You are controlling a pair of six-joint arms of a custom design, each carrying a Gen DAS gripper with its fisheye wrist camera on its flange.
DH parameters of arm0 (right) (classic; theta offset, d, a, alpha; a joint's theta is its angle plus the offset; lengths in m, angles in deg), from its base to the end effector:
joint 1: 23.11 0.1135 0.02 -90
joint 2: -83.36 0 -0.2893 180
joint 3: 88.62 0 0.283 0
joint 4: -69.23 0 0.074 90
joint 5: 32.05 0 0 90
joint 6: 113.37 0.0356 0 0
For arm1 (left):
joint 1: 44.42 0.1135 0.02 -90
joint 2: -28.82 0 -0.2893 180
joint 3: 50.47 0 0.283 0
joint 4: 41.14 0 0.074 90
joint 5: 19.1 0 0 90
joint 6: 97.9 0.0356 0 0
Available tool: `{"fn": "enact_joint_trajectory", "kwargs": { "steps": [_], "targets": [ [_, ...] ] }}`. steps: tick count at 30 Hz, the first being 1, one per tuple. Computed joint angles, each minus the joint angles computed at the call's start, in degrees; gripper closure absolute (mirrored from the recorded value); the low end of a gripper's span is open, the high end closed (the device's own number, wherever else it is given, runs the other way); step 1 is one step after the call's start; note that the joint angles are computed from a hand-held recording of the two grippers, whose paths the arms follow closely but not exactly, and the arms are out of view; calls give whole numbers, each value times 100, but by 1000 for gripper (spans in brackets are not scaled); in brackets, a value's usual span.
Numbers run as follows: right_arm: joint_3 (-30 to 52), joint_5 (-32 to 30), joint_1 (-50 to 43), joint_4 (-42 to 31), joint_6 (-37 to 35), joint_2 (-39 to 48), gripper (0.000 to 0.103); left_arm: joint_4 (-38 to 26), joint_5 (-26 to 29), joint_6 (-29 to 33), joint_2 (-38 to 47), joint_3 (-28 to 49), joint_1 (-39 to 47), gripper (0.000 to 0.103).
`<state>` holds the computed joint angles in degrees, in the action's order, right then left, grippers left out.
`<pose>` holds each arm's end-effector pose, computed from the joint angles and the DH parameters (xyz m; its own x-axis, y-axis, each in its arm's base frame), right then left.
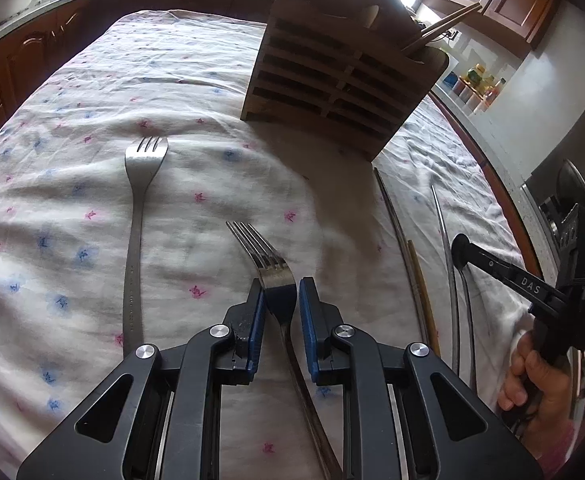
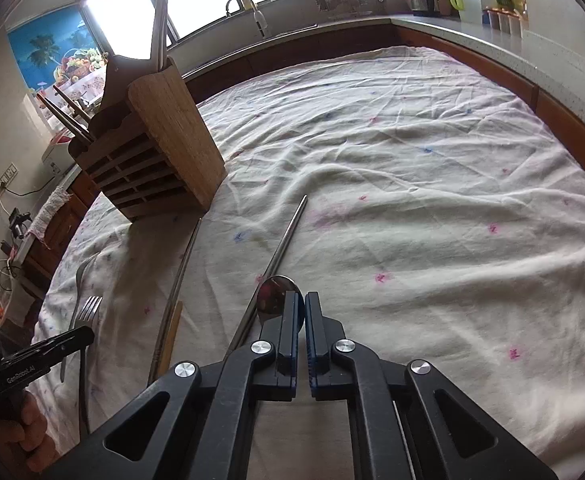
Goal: Organize utensils
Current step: 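Close the left tool on a steel fork while the right tool grasps the metal spoon, then lift the fork with the left tool toward the holder while the right tool carries the spoon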
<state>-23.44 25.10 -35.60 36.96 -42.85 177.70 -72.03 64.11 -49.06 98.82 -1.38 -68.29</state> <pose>0.3349 -0.0544 0.1728 -0.7845 -0.1132 -0.6097 -0.3534 0.8895 0.2896 0.2331 -0.0985 0.1984 -0.7615 -0.3777 -0.5267 -0.2208 0.9152 -0.3371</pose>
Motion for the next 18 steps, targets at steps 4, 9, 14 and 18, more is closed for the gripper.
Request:
{"fn": "enact_joint_trajectory", "kwargs": {
  "steps": [4, 9, 14, 18],
  "targets": [
    [152, -122, 0, -207, -38, 155, 92, 38, 126, -9, -94, -56, 123, 72],
    [208, -204, 46, -207, -58, 241, 86, 68, 239, 127, 25, 27, 288, 66],
    [159, -126, 72, -142, -71, 189, 94, 67, 209, 283, 164, 117, 320, 78],
    [21, -292, -44, -155, -97, -60, 98, 97, 276, 313, 38, 62, 290, 82]
  ]
}}
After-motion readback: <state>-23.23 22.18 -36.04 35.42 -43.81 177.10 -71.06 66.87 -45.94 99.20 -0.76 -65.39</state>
